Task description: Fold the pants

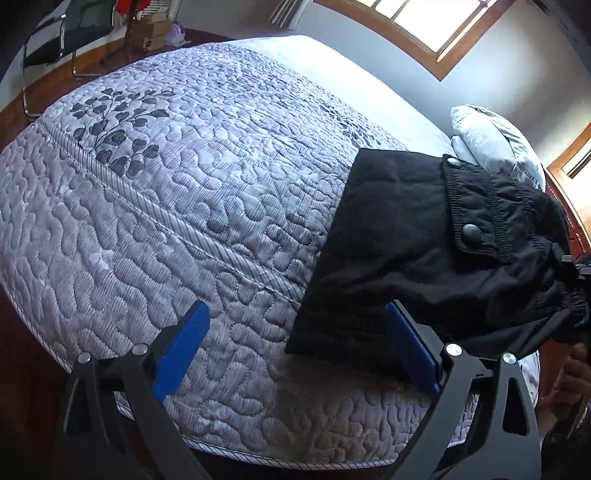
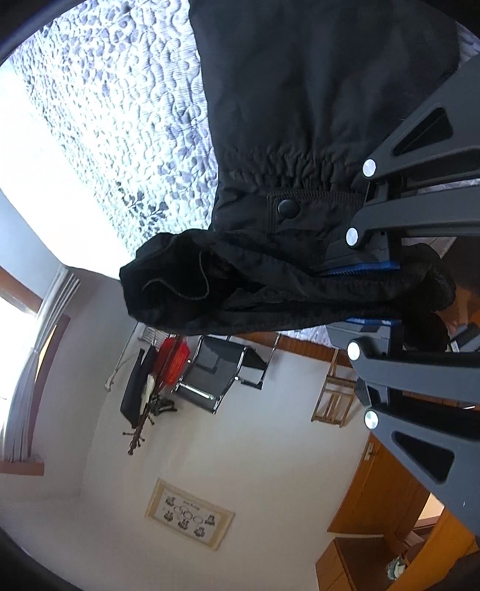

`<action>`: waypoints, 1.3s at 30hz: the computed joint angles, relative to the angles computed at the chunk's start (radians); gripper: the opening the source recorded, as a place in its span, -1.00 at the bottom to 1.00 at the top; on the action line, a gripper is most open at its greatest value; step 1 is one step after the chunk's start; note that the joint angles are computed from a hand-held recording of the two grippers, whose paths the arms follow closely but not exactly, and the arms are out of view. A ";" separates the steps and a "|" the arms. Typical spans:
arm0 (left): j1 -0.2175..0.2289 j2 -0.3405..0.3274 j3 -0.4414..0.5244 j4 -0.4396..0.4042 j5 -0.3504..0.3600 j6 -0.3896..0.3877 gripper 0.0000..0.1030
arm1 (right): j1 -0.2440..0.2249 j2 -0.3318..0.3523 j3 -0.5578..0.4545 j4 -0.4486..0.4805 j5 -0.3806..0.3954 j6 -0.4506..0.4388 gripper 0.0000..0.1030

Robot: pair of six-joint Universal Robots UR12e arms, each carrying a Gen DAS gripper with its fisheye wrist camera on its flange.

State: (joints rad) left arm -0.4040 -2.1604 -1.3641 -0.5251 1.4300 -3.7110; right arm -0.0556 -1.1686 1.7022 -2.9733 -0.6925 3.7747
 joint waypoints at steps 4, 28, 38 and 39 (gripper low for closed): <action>-0.002 0.000 0.004 -0.001 -0.004 0.000 0.85 | -0.013 -0.017 0.006 -0.006 0.010 0.011 -0.66; -0.041 -0.031 0.090 -0.059 -0.025 0.100 0.85 | -0.127 -0.110 0.137 -0.040 -0.017 0.074 -0.66; -0.057 -0.047 0.132 -0.093 -0.038 0.148 0.85 | -0.158 -0.118 0.188 -0.045 -0.036 0.086 -0.66; -0.058 -0.049 0.135 -0.096 -0.040 0.151 0.85 | -0.161 -0.118 0.193 -0.045 -0.036 0.088 -0.66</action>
